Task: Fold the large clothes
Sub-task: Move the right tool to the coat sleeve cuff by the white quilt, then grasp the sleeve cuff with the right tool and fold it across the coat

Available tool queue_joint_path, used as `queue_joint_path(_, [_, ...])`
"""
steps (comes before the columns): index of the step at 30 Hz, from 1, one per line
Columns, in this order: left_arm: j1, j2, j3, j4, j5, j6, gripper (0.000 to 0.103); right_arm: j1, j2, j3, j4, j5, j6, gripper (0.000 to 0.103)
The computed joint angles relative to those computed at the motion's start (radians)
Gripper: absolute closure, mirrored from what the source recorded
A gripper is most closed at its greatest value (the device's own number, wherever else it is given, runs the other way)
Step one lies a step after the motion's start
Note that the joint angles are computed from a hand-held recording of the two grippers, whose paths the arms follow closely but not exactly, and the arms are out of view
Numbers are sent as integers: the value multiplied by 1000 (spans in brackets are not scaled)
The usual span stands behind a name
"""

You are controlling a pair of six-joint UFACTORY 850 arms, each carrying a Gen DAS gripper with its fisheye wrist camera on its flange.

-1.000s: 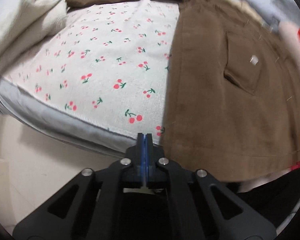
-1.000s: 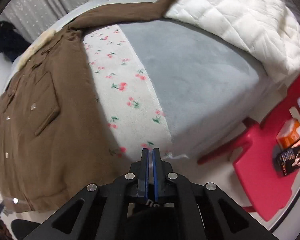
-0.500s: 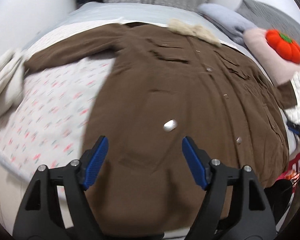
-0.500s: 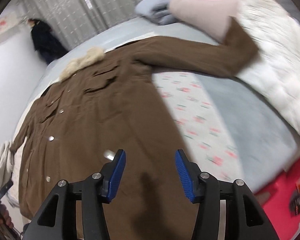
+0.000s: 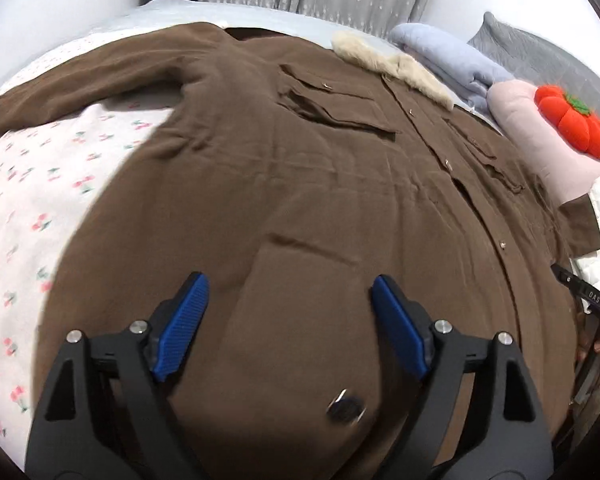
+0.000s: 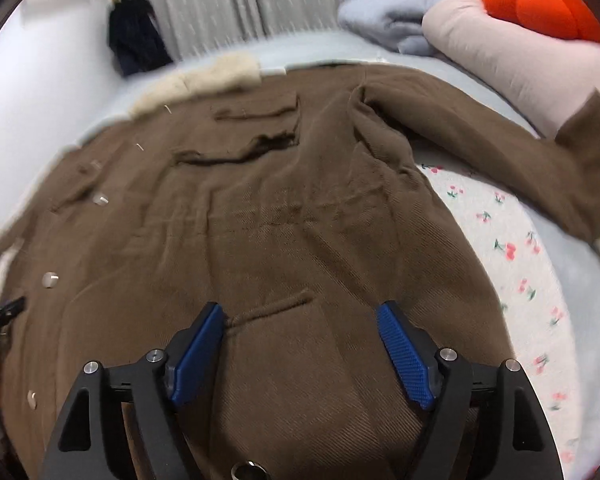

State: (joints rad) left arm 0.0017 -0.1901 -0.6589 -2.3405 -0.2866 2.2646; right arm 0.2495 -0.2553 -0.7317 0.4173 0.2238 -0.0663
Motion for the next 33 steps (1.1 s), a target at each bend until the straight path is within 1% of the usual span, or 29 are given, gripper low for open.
queue_joint_path(1, [12,19,13,74,13,-37,18,-10,23,24,-95,5,98,22])
queue_joint_path(2, [23,37,31,106,9,-40,18,-21,43,43,-160,-3,155,22])
queue_joint_path(3, [36,51,48,132,1,-44,18,-31,60,65,-199,1,170,22])
queue_joint_path(6, [71,102,95,263,5,-128,18,-43,104,128,-231,27,143,22])
queue_joint_path(7, [71,114,97,337,28,-197,18,-41,123,143,-188,20,94,22])
queue_joint_path(9, [52,160,111,497,95,-343,18,-34,162,164,1,1,-78,21])
queue_joint_path(10, [37,200,126,535,126,-366,18,-45,192,175,105,1,-157,21])
queue_joint_path(11, [32,217,136,530,133,-348,18,-54,232,191,209,4,-236,21])
queue_joint_path(12, [23,239,142,484,142,-291,18,-69,270,203,274,20,-274,21])
queue_joint_path(13, [12,265,148,396,152,-193,18,-91,315,219,297,45,-274,20])
queue_joint_path(14, [-7,287,146,306,168,-100,18,-116,354,228,357,75,-313,17])
queue_joint_path(15, [-22,297,141,253,179,-48,17,-140,382,230,450,120,-394,15])
queue_joint_path(16, [-36,299,128,241,191,-39,16,-156,392,222,543,150,-489,13])
queue_joint_path(17, [-57,289,107,263,203,-72,16,-179,391,205,635,179,-591,12])
queue_joint_path(18, [-76,277,87,327,208,-146,16,-202,381,185,708,201,-670,12])
queue_joint_path(19, [-97,259,63,422,208,-251,16,-232,359,156,761,210,-729,12])
queue_joint_path(20, [-122,235,32,515,207,-355,16,-271,329,123,782,197,-762,12])
queue_joint_path(22, [-175,189,-24,707,221,-565,16,-327,256,57,819,168,-815,12])
queue_joint_path(23, [-206,155,-63,807,223,-669,16,-342,197,9,866,171,-867,12])
queue_joint_path(24, [-235,121,-103,905,217,-774,16,-366,167,-12,889,161,-910,14])
queue_joint_path(25, [-261,91,-140,1001,203,-879,16,-381,116,-51,919,161,-957,21])
queue_joint_path(26, [-287,52,-188,1097,182,-983,16,-388,105,-55,911,164,-963,27])
queue_joint_path(27, [-313,7,-241,1177,165,-1074,16,-392,80,-72,880,166,-956,48])
queue_joint_path(28, [-334,-25,-280,1216,159,-1122,16,-395,66,-85,880,162,-977,82])
queue_joint_path(29, [-362,-79,-345,1252,153,-1171,16,-395,52,-105,918,168,-1035,90])
queue_joint_path(30, [-382,-116,-391,1245,152,-1181,16,-403,57,-116,924,154,-1052,92])
queue_joint_path(31, [-395,-150,-432,1197,142,-1148,16,-408,71,-120,889,159,-1030,94])
queue_joint_path(33, [-419,-243,-542,1003,93,-996,16,-401,97,-136,897,219,-1063,99])
